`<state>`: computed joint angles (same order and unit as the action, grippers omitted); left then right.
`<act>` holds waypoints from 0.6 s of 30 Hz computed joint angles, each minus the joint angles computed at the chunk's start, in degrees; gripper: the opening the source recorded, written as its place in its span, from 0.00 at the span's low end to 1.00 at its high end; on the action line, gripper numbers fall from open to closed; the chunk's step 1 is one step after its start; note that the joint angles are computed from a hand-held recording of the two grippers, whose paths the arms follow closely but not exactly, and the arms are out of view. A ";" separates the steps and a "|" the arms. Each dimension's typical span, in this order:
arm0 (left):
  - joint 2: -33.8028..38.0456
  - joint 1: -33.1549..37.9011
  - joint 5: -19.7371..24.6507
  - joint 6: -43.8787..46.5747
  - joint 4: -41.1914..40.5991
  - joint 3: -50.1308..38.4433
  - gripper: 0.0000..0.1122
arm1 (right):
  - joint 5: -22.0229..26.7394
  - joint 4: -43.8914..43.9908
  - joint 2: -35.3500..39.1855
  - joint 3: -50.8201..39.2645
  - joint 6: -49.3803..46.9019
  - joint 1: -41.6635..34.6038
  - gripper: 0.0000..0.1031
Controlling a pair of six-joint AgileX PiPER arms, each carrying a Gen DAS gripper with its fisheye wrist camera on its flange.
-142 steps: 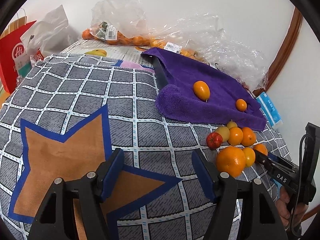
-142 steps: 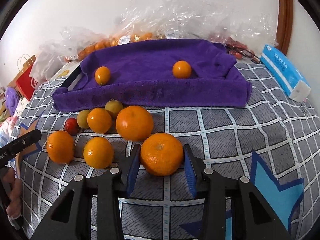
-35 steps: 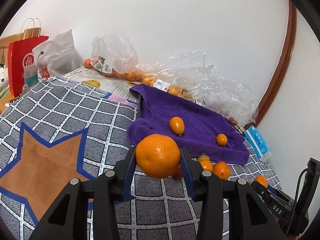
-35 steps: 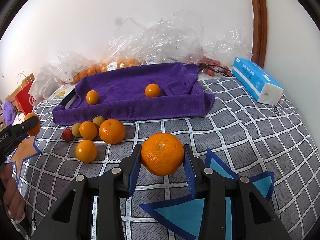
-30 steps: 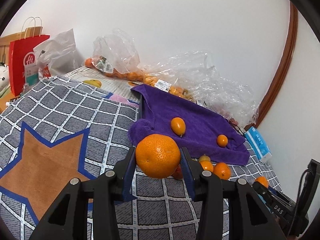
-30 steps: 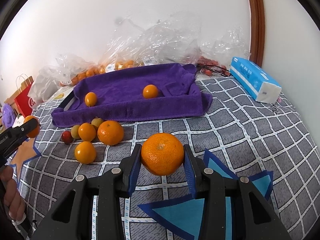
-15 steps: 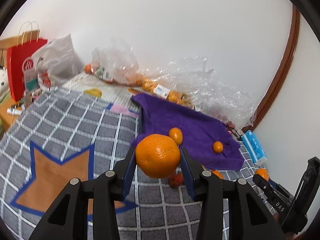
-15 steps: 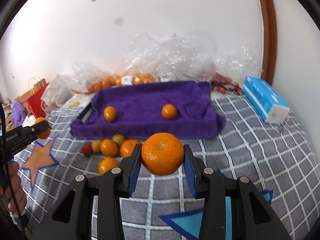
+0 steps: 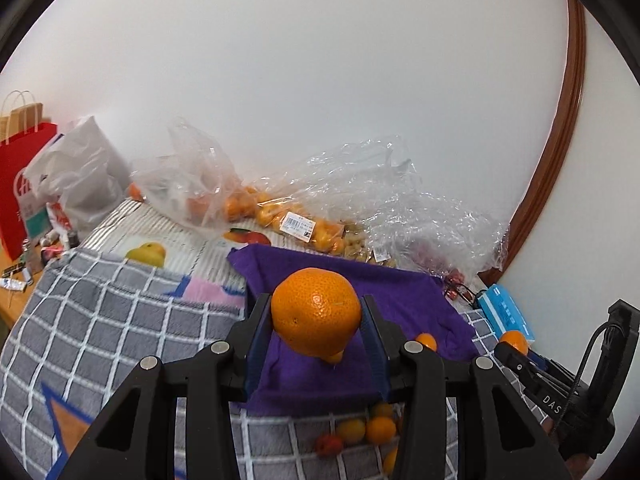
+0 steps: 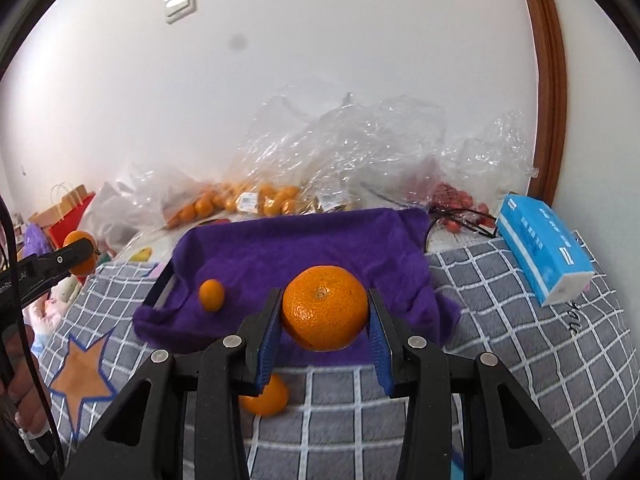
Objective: Organize fruits
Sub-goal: 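Carry the mandarin in the left tool over the towel while the right tool carries its mandarin there, then lower both tools onto the purple towel and open them, releasing both mandarins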
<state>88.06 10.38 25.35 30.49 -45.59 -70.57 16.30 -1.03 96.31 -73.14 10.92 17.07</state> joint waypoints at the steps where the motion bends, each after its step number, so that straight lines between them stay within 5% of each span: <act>1: 1.08 -0.24 0.06 -0.22 0.18 -1.17 0.36 | 0.28 0.14 0.92 -1.15 -0.14 -0.23 0.39; 7: 6.57 -1.99 -5.44 -0.30 -0.86 -3.37 0.36 | 2.91 0.98 9.01 -10.88 -0.70 -1.12 0.39; 18: 11.15 -0.62 -4.91 5.99 -8.38 -3.54 0.36 | 2.17 0.45 16.69 -14.70 -0.25 -1.43 0.39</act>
<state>99.21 9.76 20.45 36.48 -53.97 -74.11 18.48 -0.58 113.00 -87.83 10.67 15.64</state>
